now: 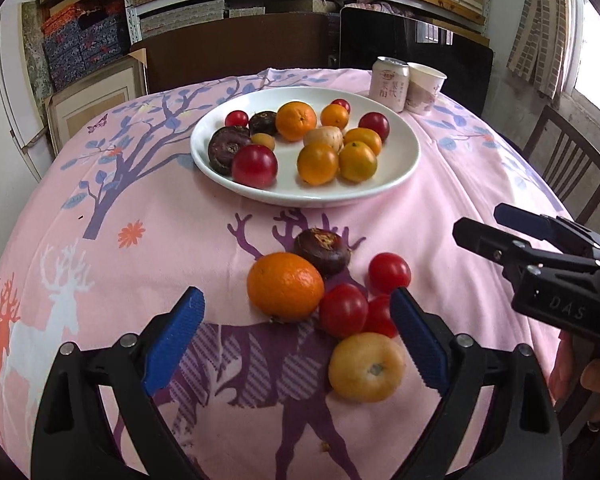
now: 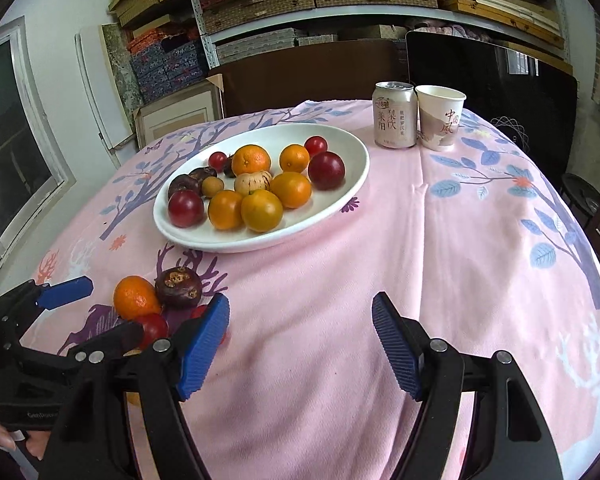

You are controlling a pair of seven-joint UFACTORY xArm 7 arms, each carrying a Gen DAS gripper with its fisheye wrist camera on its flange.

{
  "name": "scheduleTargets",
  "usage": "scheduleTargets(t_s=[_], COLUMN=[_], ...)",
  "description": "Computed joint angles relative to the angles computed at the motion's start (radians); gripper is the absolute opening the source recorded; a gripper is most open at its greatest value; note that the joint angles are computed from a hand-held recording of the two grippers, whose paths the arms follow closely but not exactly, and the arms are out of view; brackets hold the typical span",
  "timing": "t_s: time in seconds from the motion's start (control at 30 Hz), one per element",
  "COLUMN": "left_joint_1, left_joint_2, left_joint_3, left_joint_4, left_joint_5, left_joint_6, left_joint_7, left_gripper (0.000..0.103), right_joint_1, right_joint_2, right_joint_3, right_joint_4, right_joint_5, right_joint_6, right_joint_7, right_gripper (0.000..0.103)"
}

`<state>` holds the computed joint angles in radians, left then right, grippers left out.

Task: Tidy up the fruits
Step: 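Grasp the yellow grapefruit with the left tool while the right grasps a red plum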

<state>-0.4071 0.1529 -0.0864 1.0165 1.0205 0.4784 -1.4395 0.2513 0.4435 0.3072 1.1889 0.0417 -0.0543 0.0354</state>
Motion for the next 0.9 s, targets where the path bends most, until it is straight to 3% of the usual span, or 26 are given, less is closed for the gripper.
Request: scheduleTargets(t_s=[0.07, 0.13, 0.27, 0.3, 0.4, 0.6, 0.73, 0.9], left_joint_1=[-0.005, -0.004, -0.029, -0.033, -0.074, -0.068, -0.040, -0.011], left_joint_2=[0.004, 0.017, 0.054, 0.066, 0.082, 0.044, 0.002, -0.045], left_joint_3=[-0.007, -0.015, -0.009, -0.008, 0.018, 0.025, 0.017, 0.000], left_joint_4=[-0.006, -0.005, 0.013, 0.019, 0.036, -0.010, -0.058, -0.114], left_joint_5=[-0.002, -0.051, -0.098, -0.115, -0.067, -0.075, -0.099, -0.082], left_joint_6=[-0.020, -0.044, -0.051, -0.057, -0.031, -0.071, -0.091, -0.093], left_joint_7=[0.006, 0.059, 0.105, 0.126, 0.094, 0.130, 0.146, 0.155], left_gripper=[0.086, 0.069, 0.055, 0.044, 0.042, 0.042, 0.042, 0.042], right_joint_1=[-0.021, -0.067, -0.155, -0.169, -0.167, -0.133, -0.191, -0.174], right_joint_2=[-0.005, -0.004, 0.000, 0.000, -0.006, -0.013, 0.008, 0.021], right_joint_3=[0.018, 0.063, 0.153, 0.168, 0.168, 0.148, 0.245, 0.270], right_joint_4=[-0.018, -0.034, -0.056, -0.060, -0.068, -0.066, -0.052, -0.029], right_joint_5=[0.005, 0.010, 0.001, -0.005, -0.025, -0.057, -0.036, 0.014], right_joint_6=[-0.016, -0.032, -0.048, -0.052, -0.058, -0.018, 0.052, 0.121], right_joint_7=[0.000, -0.002, -0.007, -0.009, -0.010, -0.037, -0.129, -0.205], right_gripper=[0.075, 0.075, 0.075, 0.075, 0.075, 0.075, 0.075, 0.071])
